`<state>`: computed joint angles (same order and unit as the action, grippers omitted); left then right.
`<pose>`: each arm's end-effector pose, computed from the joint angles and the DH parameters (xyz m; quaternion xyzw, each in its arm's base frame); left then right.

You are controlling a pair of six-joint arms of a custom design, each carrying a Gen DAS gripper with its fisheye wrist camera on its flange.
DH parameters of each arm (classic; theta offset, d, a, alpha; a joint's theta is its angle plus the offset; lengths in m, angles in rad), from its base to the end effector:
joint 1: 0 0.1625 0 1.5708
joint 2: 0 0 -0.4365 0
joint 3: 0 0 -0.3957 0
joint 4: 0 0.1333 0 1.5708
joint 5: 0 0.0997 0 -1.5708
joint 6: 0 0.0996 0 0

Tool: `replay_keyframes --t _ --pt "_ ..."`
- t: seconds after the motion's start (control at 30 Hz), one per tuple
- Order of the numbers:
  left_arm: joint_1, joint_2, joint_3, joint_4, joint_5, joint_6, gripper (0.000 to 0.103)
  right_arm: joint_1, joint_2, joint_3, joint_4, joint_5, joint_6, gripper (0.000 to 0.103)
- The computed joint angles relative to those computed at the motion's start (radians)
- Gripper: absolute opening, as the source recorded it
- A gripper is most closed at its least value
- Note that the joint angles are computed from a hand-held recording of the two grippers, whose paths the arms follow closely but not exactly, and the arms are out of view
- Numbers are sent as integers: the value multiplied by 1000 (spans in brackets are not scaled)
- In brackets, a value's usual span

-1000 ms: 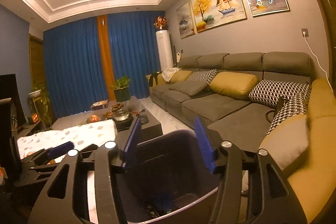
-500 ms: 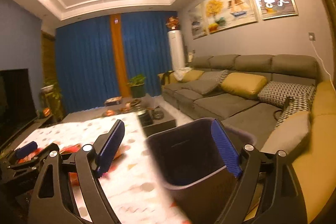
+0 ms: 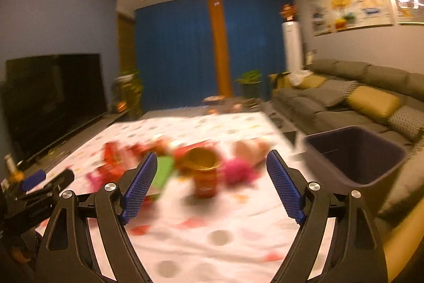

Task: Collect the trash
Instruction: 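Grasp the pink plastic bag with the left tool while the right tool grasps the red bag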

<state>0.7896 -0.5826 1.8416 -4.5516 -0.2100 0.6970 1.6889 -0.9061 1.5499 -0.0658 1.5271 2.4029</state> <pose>-0.1822 -0.5114 0.1277 -0.0114 0.6958 -0.6063 0.3848 0.2091 -0.5941 0.1307 0.3747 -0.7953 0.4593 0.1271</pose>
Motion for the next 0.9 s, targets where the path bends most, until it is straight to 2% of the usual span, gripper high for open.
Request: replay_keyframes --t 0.17,0.33,0.53,0.7,0.9 --pt "-6 -51 16 -244 41 238 96 49 93 -53 60 4 -38 82" --pt "1 -77 59 -295 35 265 96 92 198 -143 122 47 -63 75" --pt "21 -98 95 -253 27 186 96 124 296 -254 202 102 -84 61" --pt "41 -103 135 -120 4 23 96 129 348 -327 262 146 -89 34" --pt "63 -93 154 28 -32 -128 96 118 345 -308 245 140 -112 5"
